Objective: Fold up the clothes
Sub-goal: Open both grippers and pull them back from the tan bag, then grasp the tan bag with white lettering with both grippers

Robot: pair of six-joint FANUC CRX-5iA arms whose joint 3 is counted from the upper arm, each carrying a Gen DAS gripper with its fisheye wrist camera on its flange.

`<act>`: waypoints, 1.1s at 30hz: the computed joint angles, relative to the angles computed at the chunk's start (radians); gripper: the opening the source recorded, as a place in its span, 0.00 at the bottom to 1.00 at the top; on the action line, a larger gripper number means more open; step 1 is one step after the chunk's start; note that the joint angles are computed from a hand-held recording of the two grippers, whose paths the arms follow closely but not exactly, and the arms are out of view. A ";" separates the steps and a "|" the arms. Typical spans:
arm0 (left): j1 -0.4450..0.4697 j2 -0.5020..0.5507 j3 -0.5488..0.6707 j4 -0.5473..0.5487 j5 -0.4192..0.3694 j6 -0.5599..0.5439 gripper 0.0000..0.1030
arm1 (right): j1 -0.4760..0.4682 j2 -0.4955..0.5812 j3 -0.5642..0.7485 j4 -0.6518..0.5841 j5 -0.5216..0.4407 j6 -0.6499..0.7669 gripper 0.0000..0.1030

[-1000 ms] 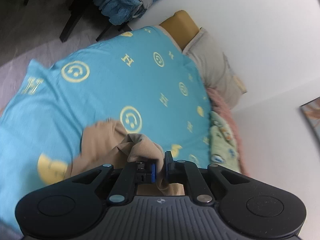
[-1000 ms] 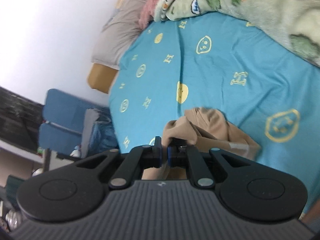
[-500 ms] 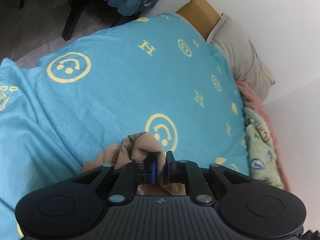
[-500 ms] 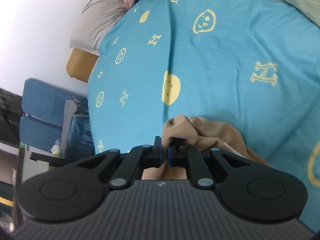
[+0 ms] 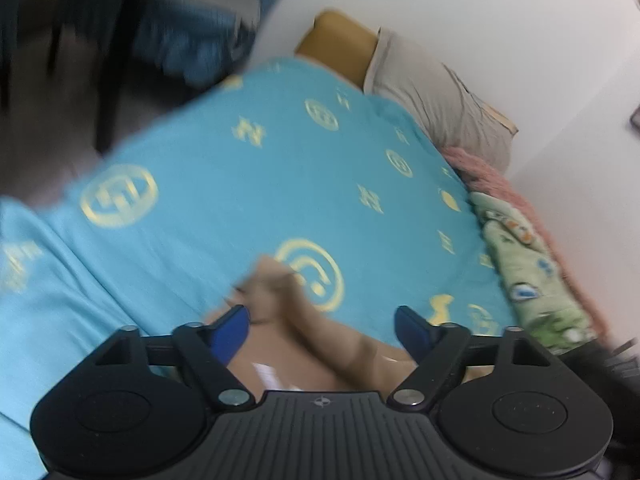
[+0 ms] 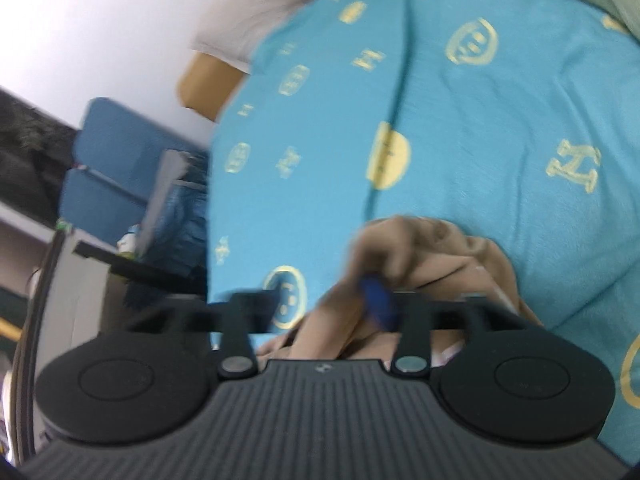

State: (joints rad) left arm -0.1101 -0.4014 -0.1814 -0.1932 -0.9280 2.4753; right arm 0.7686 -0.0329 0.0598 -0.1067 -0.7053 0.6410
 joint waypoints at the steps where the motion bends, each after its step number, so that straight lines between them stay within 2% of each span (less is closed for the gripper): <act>1: -0.033 0.002 0.028 -0.063 -0.029 0.030 0.85 | 0.017 -0.023 -0.031 0.038 0.035 -0.013 0.84; 5: -0.116 -0.002 0.069 -0.207 -0.083 0.064 0.89 | 0.075 -0.099 -0.137 0.185 0.133 0.008 0.83; 9: -0.143 0.028 0.077 -0.220 -0.108 -0.028 0.89 | 0.068 -0.071 -0.097 0.143 0.081 0.164 0.72; 11: -0.158 0.058 0.088 -0.233 -0.133 -0.065 0.89 | 0.073 -0.040 -0.090 0.189 0.059 0.177 0.64; 16: -0.168 0.120 0.096 -0.240 -0.183 -0.126 0.89 | 0.090 0.025 -0.098 0.290 0.050 0.212 0.63; 20: -0.143 0.105 0.066 -0.206 -0.169 -0.140 0.89 | 0.104 0.045 -0.110 0.322 0.031 0.259 0.62; 27: -0.183 0.056 0.064 -0.205 -0.197 -0.147 0.89 | 0.148 -0.016 -0.160 0.383 0.017 0.217 0.63; 30: -0.221 0.036 0.067 -0.218 -0.209 -0.136 0.89 | 0.175 -0.047 -0.185 0.438 -0.012 0.177 0.63; 33: -0.262 0.034 0.074 -0.238 -0.242 -0.119 0.89 | 0.186 -0.055 -0.180 0.434 -0.062 0.184 0.62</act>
